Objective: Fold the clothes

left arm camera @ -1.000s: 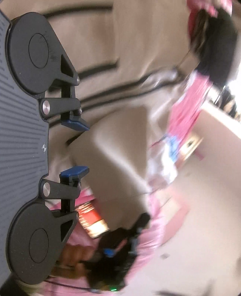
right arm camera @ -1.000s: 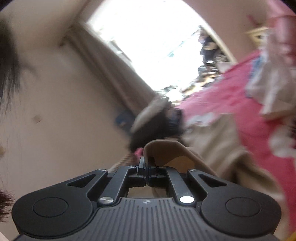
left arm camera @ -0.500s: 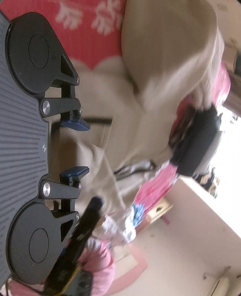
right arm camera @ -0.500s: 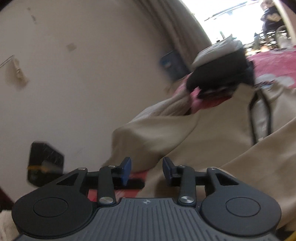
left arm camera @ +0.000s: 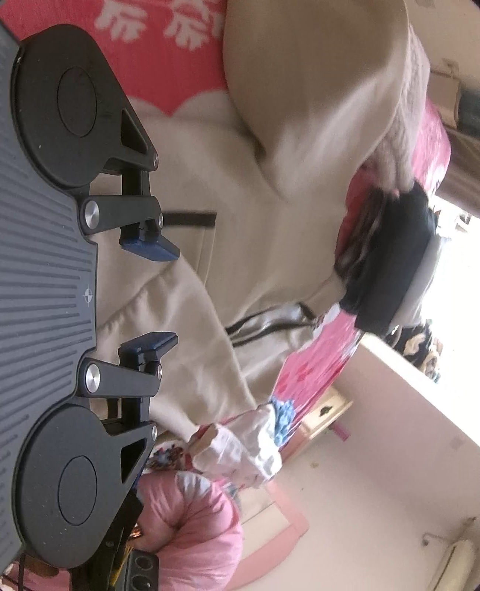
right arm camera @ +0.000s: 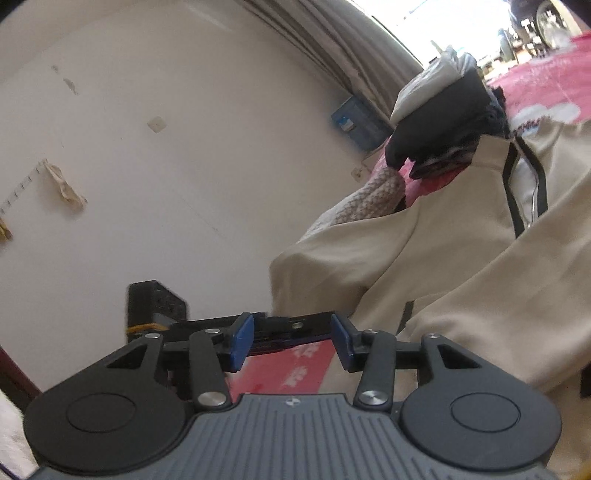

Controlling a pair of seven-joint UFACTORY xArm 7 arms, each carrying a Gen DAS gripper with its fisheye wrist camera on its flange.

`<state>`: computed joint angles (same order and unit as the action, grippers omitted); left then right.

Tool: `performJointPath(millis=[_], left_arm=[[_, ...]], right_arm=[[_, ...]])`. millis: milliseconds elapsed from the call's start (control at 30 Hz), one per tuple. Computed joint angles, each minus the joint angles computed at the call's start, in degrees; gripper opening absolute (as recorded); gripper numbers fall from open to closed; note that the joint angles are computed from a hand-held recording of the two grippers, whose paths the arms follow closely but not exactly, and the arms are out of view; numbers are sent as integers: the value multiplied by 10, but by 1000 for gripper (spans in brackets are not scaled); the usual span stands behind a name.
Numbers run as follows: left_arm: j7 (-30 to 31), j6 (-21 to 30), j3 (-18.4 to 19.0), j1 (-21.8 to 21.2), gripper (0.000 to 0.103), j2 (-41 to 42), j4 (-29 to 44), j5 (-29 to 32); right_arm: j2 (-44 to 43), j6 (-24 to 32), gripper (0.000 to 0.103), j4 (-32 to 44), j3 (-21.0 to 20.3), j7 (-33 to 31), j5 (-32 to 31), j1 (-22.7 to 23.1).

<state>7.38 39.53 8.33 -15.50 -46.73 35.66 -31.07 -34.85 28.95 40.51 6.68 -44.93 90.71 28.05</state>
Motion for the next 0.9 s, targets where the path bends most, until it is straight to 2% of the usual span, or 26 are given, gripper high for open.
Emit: performJointPath(millis=[267, 600, 900], left_arm=[[12, -4, -11, -25, 42, 9, 4, -9], [8, 2, -17, -23, 42, 6, 2, -1], [9, 6, -22, -22, 42, 13, 2, 9]], right_arm=[[-26, 13, 51, -15, -9, 16, 5, -4], [-31, 19, 52, -15, -5, 13, 9, -7], [-45, 53, 52, -20, -14, -3, 16, -4]])
